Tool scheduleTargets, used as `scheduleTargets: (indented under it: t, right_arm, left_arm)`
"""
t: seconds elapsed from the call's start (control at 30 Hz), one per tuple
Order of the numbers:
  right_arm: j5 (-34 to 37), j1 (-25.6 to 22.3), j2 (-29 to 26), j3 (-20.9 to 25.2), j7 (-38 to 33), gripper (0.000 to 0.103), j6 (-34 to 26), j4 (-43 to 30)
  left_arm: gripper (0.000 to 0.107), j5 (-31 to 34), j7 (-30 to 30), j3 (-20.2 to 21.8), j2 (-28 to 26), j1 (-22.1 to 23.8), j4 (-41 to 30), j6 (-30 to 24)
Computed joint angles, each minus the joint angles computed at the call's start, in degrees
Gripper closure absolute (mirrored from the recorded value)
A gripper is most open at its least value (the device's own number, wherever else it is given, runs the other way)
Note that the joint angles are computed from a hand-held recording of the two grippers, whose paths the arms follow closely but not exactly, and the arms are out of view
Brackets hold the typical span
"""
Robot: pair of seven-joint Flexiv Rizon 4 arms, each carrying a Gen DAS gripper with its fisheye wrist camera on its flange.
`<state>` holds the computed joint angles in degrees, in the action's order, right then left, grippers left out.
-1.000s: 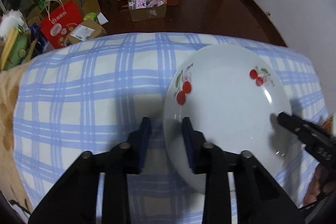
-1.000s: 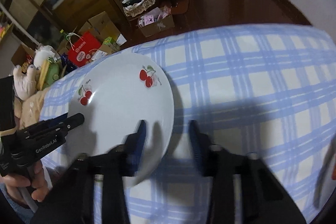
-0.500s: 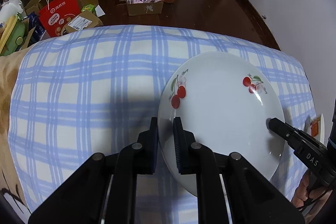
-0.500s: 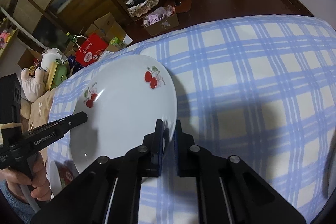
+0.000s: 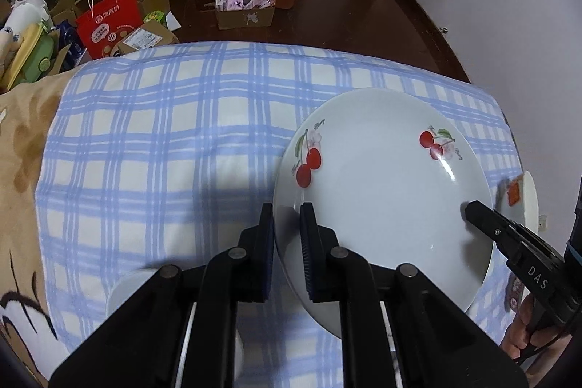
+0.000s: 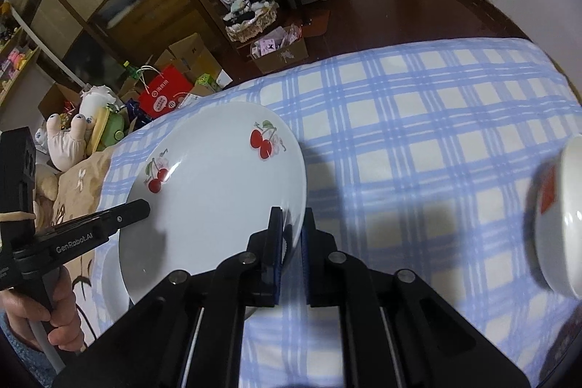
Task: Organize plates and bowls
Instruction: 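Lift the cherry plate with both tools and carry it toward the stack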
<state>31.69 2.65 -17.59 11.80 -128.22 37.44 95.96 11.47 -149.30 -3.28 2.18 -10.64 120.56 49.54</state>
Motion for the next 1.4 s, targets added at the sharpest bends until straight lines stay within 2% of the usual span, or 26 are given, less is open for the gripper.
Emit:
scheduleTargets:
  t: [0.4, 0.57, 0.73, 1.03, 1.2, 1.4]
  right_arm:
    - [4.9, -3.5, 9.9, -3.5, -4.7, 0.093, -2.7, 6.6]
    - [6.4, -4.3, 13.1, -5.9, -6.2, 0.093, -5.8, 8.4]
    - [7.0, -4.6, 16.9, -7.8, -8.5, 0.093, -6.1, 11.5]
    - [8.8, -7.0, 19.4, -12.2, -11.9, 0.093, -12.0, 12.8]
    - [9.1, -8.2, 20.4, -13.6, -13.2, 0.093, -12.6, 13.4]
    - [9.5, -9.2, 21.2, -14.6, -15.2, 0.093, -13.3, 14.3]
  left_arm:
    - [0.093, 5.5, -8.3, -5.5, 3.8, -4.4, -4.1, -8.5]
    - [0.093, 5.9, -10.8, -6.8, 5.0, -6.6, -4.4, -9.8]
    - [0.093, 6.9, -13.4, -8.4, 5.6, -8.3, -5.3, -11.7]
    - [0.093, 9.9, -16.4, -11.4, 4.4, -11.7, -9.3, -16.5]
    - [0.093, 8.8, -17.6, -11.0, 3.2, -13.6, -9.7, -15.2]
    - [0.093, 10.4, -20.4, -11.5, 2.2, -15.6, -10.8, -16.0]
